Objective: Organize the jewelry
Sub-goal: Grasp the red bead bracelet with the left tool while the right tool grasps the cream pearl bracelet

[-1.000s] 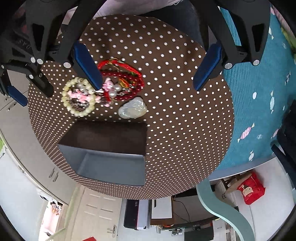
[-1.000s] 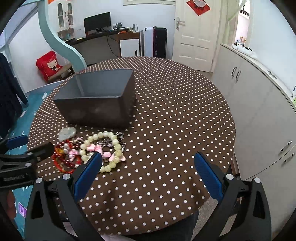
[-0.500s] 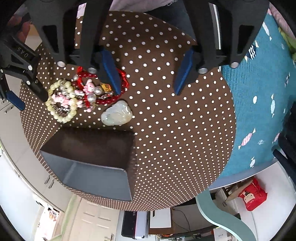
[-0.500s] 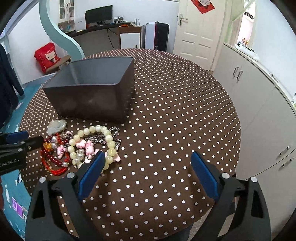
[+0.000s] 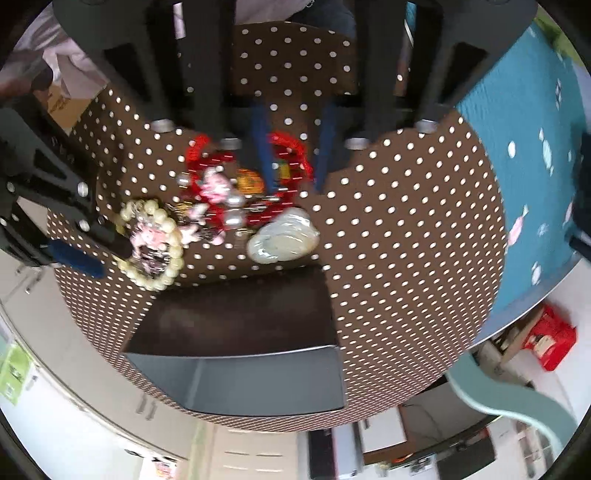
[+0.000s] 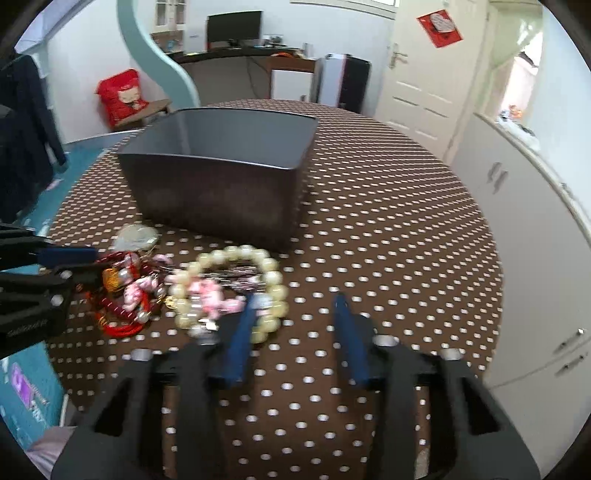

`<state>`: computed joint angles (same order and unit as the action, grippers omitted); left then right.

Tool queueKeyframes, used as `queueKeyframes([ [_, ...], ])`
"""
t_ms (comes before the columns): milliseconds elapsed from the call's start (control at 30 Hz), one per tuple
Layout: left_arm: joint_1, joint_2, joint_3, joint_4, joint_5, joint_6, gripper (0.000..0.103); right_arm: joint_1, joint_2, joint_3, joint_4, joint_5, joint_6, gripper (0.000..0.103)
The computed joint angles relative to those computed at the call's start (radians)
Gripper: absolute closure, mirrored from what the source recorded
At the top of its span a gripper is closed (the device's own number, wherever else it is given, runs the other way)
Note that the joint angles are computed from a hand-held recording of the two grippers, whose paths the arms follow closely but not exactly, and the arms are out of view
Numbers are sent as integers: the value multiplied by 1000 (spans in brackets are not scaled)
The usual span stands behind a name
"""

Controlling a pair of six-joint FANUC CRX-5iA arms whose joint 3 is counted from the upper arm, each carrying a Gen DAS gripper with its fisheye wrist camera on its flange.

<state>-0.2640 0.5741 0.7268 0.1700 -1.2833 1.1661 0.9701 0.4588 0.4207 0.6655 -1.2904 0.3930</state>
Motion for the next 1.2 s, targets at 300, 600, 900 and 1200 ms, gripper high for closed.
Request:
queueKeyframes([
  [300, 59, 25, -8, 162, -18, -17, 96, -21, -83, -88, -64, 130, -39, 93],
  [600, 93, -10, -80, 322, 27, -51, 96, -16, -103, -79, -39, 161, -29, 94],
  [900, 115, -54, -151, 493, 73, -121, 96, -12, -111, -53, -1, 196, -8, 95],
  [1200, 116, -53, -117, 571, 127, -138, 96, -19, -105, -23, 68, 191, 4, 95],
])
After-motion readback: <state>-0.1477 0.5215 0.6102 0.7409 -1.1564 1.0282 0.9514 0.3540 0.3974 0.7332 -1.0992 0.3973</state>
